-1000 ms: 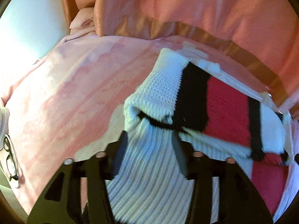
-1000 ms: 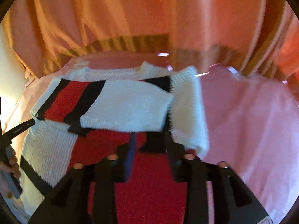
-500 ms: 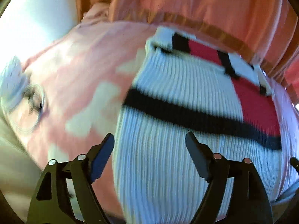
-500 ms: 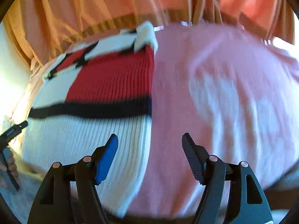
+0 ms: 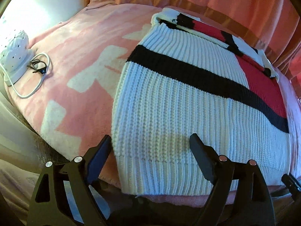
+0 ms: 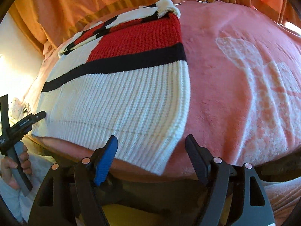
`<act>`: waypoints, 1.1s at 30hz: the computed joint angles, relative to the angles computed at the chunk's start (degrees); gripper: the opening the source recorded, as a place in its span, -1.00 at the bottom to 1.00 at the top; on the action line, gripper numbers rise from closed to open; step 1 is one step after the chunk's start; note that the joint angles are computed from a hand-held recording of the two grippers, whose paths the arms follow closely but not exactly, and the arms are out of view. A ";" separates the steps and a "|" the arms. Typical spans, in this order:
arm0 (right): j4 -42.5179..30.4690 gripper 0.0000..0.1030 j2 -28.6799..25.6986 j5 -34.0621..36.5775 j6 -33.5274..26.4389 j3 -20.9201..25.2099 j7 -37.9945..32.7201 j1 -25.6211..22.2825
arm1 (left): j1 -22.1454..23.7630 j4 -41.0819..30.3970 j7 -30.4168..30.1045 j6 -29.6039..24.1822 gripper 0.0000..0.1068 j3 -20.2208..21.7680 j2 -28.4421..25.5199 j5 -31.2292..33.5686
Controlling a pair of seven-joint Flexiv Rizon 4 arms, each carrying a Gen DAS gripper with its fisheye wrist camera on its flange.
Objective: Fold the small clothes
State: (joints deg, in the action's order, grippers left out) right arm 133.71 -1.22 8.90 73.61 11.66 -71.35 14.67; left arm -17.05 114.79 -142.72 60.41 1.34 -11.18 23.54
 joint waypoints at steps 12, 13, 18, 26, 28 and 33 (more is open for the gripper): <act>-0.90 -0.87 0.43 6.16 3.04 0.52 -3.95 -1.18 | 3.63 7.00 8.95 10.39 -0.78 -1.77 2.31 -12.83; -0.38 -0.87 1.28 5.76 3.79 0.42 -3.75 -1.14 | 3.25 7.48 9.27 11.04 -0.79 -1.56 3.15 -12.55; 2.25 -0.88 8.95 6.70 3.13 -0.35 -4.61 -0.33 | 2.32 12.18 11.12 14.29 -0.83 -2.49 9.54 -14.22; 7.68 -0.89 27.50 2.93 -9.63 -2.96 -2.40 0.57 | 2.07 18.06 12.38 8.34 -0.86 -6.95 24.67 -16.67; 8.12 -0.89 32.23 2.86 -13.97 -3.24 -1.91 0.90 | 1.05 19.48 13.33 6.81 -0.86 -7.00 28.24 -19.54; 6.21 -0.89 38.17 4.44 -14.55 -5.57 -2.27 2.24 | 5.28 17.50 11.19 3.86 -0.86 -10.14 34.73 -17.35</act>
